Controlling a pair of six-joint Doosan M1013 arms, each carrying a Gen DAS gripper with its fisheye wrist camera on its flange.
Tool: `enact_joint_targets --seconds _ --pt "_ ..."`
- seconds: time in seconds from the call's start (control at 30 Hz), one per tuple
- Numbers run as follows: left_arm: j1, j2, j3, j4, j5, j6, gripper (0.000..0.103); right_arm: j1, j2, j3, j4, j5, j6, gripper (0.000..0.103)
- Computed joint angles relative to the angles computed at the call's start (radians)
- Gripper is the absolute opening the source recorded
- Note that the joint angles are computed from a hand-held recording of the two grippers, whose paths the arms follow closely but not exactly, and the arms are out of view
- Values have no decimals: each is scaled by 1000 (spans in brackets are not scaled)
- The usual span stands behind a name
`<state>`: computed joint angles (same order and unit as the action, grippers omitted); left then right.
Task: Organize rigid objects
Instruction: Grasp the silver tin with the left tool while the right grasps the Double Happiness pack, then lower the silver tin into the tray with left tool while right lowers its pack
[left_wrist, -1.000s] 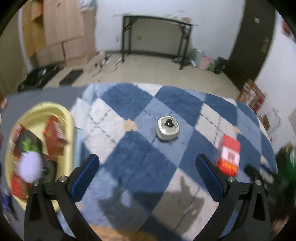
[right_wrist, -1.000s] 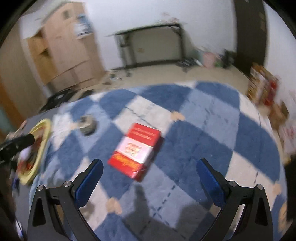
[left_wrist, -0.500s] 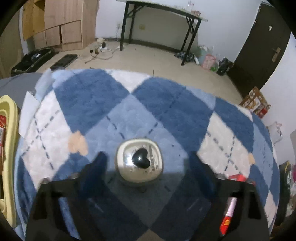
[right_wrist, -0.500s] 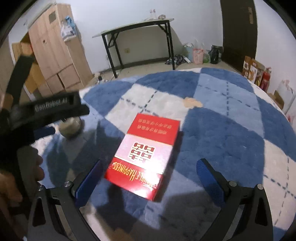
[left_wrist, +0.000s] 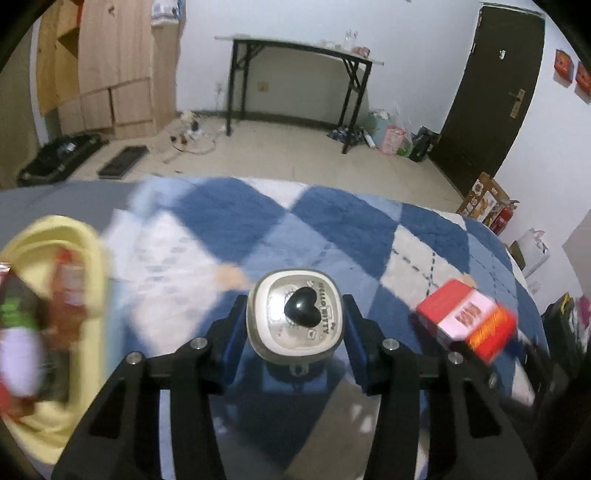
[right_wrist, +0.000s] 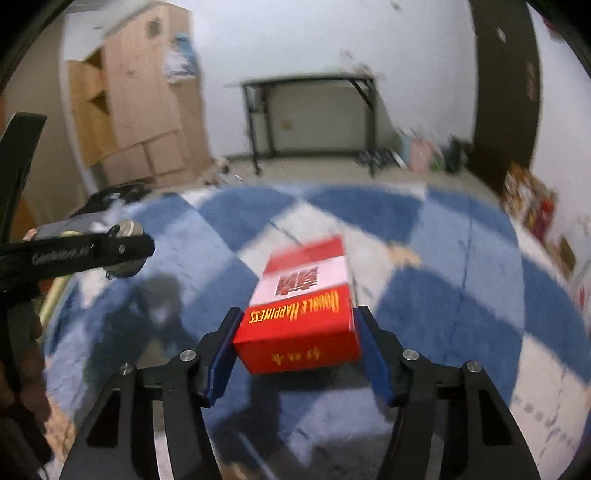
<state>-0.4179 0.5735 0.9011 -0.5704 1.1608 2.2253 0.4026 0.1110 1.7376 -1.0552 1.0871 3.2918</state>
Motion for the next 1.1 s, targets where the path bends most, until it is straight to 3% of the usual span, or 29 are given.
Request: enact_joint_targets --seconds 0.03,0.07,0.13,0.3,0.37,0.43,0.6,0.73,0.8,0.9,1.0,1.1 --pt "12 0 -15 -1 16 -6 50 5 -7 -2 -17 -22 -12 58" --pt "33 6 -43 3 48 -16 50 9 -17 -5 -37 -61 -21 36" --pt "64 8 -77 28 52 -24 50 11 -17 -35 -18 -107 -85 29" --pt "139 30 -136 72 54 -37 50 8 24 -123 77 -235 -180 25" --pt "165 33 -128 46 44 -46 50 3 43 -130 125 -231 -193 23" --pt "173 46 -141 33 59 -53 50 -7 53 -107 178 -243 -195 23" --pt "167 64 -168 15 63 -1 50 -9 18 -43 102 -294 -46 23" --pt "180 95 -240 7 92 -37 50 7 10 -65 92 -290 -41 22" --pt "195 112 -278 29 77 -76 50 3 12 -92 81 -326 -58 22" --pt "219 135 -315 47 65 -137 50 -7 43 -171 96 -384 -150 22" --pt "234 175 -365 86 90 -208 50 -21 103 -293 166 -424 -339 22" --pt "248 215 -405 95 144 -255 50 -48 189 -442 383 -437 -666 22"
